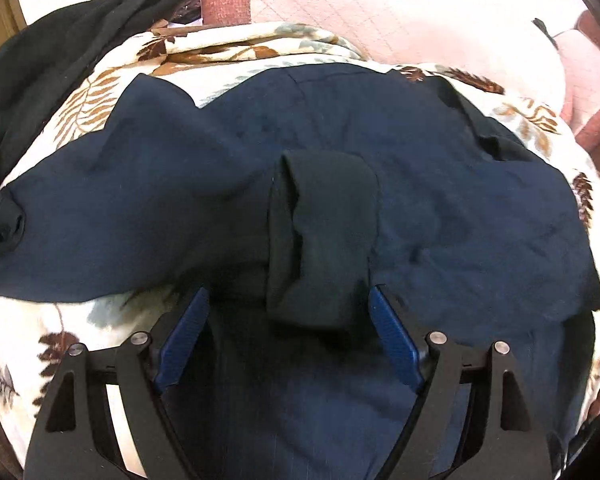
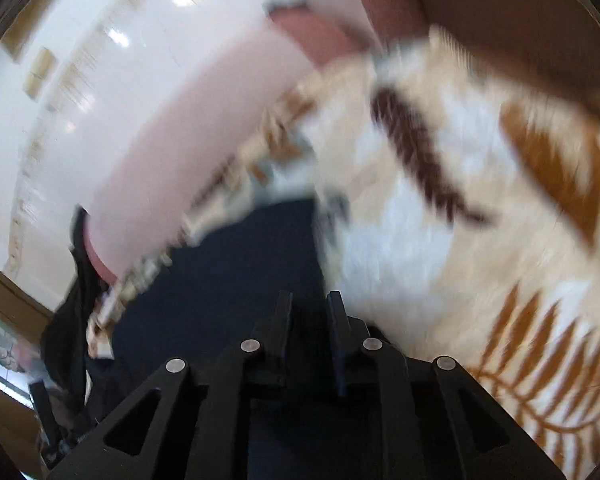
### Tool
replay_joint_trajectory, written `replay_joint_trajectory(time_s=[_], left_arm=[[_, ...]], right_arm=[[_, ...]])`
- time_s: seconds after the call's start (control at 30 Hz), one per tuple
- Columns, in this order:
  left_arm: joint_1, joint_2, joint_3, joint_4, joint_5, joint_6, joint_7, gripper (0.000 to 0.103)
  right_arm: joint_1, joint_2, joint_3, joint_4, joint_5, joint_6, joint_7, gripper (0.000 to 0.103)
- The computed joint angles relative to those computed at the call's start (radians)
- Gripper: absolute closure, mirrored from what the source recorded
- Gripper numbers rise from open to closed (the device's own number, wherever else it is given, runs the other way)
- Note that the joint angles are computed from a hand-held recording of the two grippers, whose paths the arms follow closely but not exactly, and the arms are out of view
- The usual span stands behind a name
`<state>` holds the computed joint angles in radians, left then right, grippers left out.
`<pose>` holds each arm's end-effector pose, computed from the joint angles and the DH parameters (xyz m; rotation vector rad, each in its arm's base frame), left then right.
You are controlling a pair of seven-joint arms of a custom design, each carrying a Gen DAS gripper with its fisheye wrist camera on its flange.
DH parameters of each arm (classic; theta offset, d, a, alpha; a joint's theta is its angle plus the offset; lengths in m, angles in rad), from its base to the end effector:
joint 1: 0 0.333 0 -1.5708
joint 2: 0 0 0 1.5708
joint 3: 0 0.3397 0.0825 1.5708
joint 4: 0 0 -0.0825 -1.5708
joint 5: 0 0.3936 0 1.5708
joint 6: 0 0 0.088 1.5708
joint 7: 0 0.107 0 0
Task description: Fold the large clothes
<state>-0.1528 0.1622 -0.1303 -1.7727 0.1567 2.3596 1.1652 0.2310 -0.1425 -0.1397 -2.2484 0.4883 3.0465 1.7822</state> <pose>0.6334 -0.1766 0.5316 -2.0339 1.9515 -0.4830 0.5495 0.0103 0.5500 -1.0402 1.9540 -0.3674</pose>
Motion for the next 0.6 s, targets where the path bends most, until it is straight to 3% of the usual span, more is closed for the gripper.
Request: replay_joint_trajectory(time_s=[0.07, 0.17, 0.27, 0.37, 0.5, 0.6], left_arm=[[0.005, -0.035, -0.001, -0.03, -0.009, 0.014, 0.006, 0.02], [0.027, -0.082, 0.003, -0.066, -0.043, 0.028, 0.012, 0.02], [0.064, -0.116, 0.016, -0.083, -0.071, 0.014, 0.012, 0.02], [0.112, -0.149, 0.039, -0.102, -0.077, -0.008, 0.005, 0.02], [0.179, -0.178, 0.064, -0.119, 0.008, -0.021, -0.05, 0.02], [0.227, -0.196, 0.079, -0.124, 0.092, -0.014, -0.08, 0.02]], right_arm=[[0.095, -0.005, -0.052, 0.032, 0.15, -0.012, -0.159, 0.079], [0.128, 0.038, -0.034, 0.112, 0.244, -0.137, -0.271, 0.075], [0.114, 0.099, 0.031, 0.176, 0.192, -0.242, -0.244, 0.075], [0.103, 0.154, 0.092, 0.226, 0.191, -0.287, -0.225, 0.075], [0.085, 0.233, 0.172, 0.317, 0.203, -0.325, -0.232, 0.075], [0.093, 0.294, 0.201, 0.378, 0.031, -0.323, -0.137, 0.072]])
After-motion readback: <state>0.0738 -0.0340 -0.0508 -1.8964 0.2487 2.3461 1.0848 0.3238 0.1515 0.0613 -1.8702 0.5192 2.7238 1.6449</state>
